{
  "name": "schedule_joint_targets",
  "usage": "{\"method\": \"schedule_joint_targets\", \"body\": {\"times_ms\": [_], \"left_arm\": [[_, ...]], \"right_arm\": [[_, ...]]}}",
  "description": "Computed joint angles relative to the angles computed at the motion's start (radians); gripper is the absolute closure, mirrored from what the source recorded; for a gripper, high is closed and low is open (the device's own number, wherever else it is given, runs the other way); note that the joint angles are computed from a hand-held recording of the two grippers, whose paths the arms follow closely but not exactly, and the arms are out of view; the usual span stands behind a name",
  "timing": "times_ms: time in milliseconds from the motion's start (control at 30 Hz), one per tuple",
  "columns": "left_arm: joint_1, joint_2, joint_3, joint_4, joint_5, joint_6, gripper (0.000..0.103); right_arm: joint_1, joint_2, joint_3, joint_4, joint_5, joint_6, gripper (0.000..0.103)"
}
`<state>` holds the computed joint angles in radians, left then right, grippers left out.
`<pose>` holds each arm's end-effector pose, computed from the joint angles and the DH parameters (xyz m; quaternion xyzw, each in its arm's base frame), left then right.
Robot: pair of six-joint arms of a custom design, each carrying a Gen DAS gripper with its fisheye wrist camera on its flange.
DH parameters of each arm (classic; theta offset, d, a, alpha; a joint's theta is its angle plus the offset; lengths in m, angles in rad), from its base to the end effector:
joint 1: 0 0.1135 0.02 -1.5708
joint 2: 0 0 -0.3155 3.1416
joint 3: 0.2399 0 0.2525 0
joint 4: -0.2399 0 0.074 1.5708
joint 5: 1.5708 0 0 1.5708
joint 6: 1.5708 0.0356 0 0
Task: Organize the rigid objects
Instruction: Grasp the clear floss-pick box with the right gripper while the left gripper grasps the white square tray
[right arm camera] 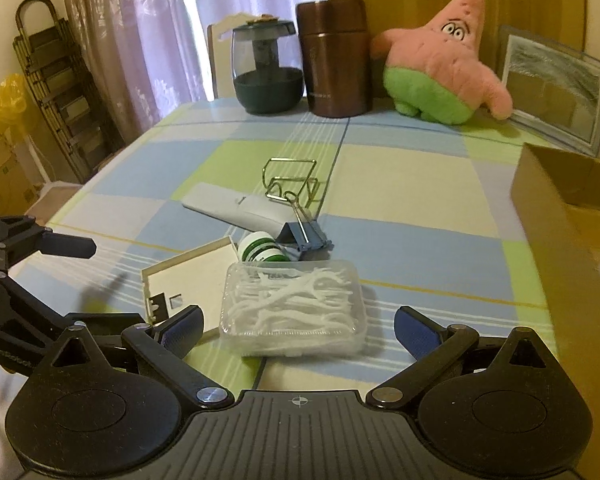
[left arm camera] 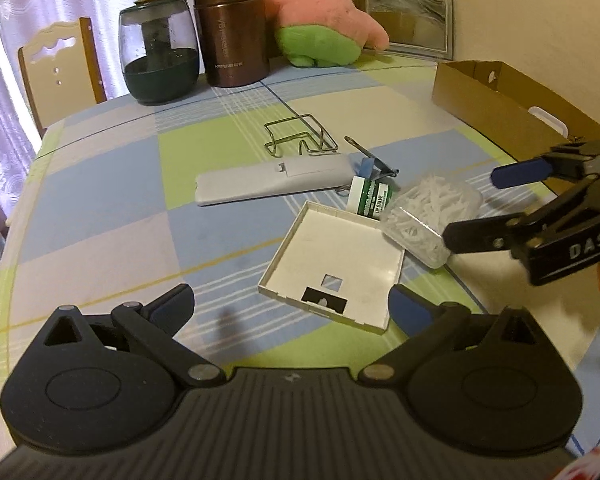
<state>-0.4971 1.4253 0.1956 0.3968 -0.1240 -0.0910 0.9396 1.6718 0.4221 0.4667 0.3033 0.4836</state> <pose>0.1659 -0.0850 0.1337 0.1658 0.9163 -0.0490 0.3612 0.1636 0.2058 0.1374 -0.1498 0.9023 0.1421 0.3784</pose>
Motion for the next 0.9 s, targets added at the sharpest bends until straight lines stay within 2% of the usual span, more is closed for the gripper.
{"method": "schedule_joint_targets", "body": {"times_ms": [400,433,467,500,733,900], "left_arm": [[0.068,0.06,0.0,0.061,0.085,0.073,0.002],[0.07,0.064,0.002,0.063,0.092,0.078,0.002],[0.07,0.067,0.002,0.066,0.098,0.084,0.002],[0.069,0.069,0.002,0.07,0.103,0.089,0.002],[0.056,0.12,0.022,0.102,0.136,0.126,0.002],[0.035,0.187,0.054,0.125,0.133,0.147,0.002]], "right_arm": [[-0.043,0.111,0.047,0.046,-0.048,-0.02,0.005],[-0.044,0.112,0.053,0.038,-0.05,-0.022,0.007],[-0.049,0.111,0.052,0.038,-0.059,-0.025,0.019],[-0.05,0.11,0.054,0.036,-0.065,-0.028,0.02],[-0.019,0.045,-0.007,0.05,0.008,-0.022,0.021],[-0.008,-0.024,-0.055,0.009,0.056,0.007,0.021]]}}
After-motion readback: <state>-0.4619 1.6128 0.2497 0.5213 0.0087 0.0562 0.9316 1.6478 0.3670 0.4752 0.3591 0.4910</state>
